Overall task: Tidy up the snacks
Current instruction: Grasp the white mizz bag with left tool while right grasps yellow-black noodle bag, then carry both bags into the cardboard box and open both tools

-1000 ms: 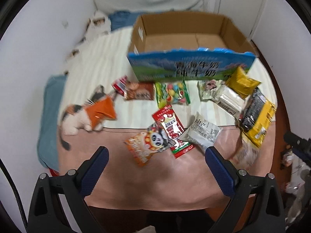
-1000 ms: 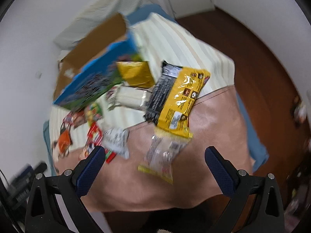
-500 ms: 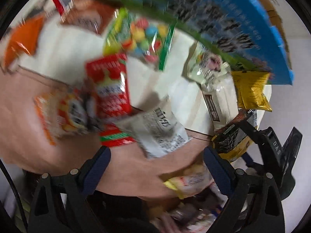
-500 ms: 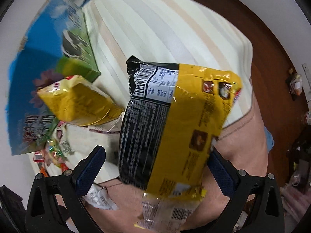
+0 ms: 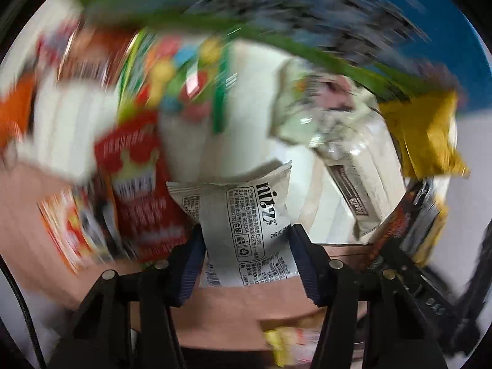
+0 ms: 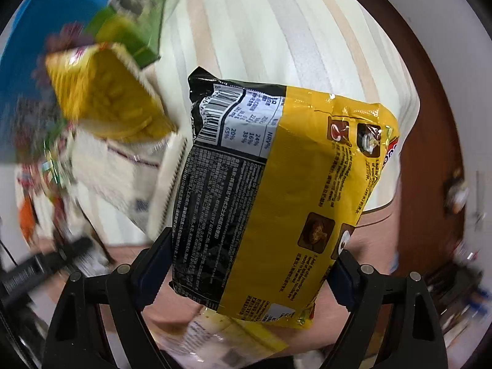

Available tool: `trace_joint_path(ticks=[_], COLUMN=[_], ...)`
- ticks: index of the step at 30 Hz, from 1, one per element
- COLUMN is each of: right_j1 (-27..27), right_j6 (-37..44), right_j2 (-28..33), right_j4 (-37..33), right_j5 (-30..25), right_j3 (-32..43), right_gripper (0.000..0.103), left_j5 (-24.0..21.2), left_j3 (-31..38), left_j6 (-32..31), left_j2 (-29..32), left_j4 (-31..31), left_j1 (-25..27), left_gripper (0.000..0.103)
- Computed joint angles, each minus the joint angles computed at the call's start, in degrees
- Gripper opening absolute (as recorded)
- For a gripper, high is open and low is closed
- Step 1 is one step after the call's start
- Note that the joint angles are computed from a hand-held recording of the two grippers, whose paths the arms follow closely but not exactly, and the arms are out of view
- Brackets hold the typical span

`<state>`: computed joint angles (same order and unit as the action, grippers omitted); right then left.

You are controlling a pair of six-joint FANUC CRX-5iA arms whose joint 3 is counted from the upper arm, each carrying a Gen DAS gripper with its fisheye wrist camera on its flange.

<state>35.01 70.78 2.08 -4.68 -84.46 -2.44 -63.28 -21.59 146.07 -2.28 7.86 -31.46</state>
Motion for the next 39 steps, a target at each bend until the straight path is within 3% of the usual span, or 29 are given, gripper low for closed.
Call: trace_joint_path(ticks=[2,4,9,13,17,20,23,28,34,39], right_j1=[1.51,1.57,-1.73,-2.10,-1.37,-0.21,-0.39,1.99,3.86,5.14], right_j6=[1.31,1.84,0.14,-2.28,-3.65,-6.82,-7.55,-11.15,-7.80,-2.71], right_j2=[-0.05,0.35,3.30,3.56,1.69,-1.03,-3.46,-8.03,-11.22,-6.26], right_j4=[2.00,2.12,-1.59,-1.35,-0.32,0.21,1.17,0.90,-1.23,-3.31], right_j5=[0.66,0.81,1.16,2.82,4.25,4.22,5.47,7.01,5.41,4.82], right_j3=[-0.91,-0.97,1.33,0.77,-0.90,-2.55,-4.23,-5.56,2.06,14.08], right_gripper=[0.090,0.091,0.092,0.087,0.086,0.086,0.086,0.086,0.086,0.086], left_j5=[-4.93,-5.88,0.09,1.47,-2.82,-4.38,-10.00,-14.21,-21.18,-23.07], left_j3=[5.72,6.67,-0.82,-1.38,3.68,6.56,11.12,15.76,28.17,39.11], left_j6=[-2.46,-3.31,-2.95,0.08,-0.60,-1.68,-4.52,-7.36,-10.27,-16.91], left_j2=[3.85,5.17,2.56,-0.45,-0.64,-0.26,-1.72,-4.17,-7.15,-5.58], left_j4=[-3.78,-2.91,4.08,2.13,-3.59,-4.64,-6.51,-7.95,-8.85,-7.31], left_j1=[-1.84,-1.22,2.87,2.16,-0.79,-2.11,-3.51,-4.52,-3.90,3.17], left_gripper=[0.055,0.058,0.062,0.056,0.046,0.046,0.046,0.045,0.045,0.046])
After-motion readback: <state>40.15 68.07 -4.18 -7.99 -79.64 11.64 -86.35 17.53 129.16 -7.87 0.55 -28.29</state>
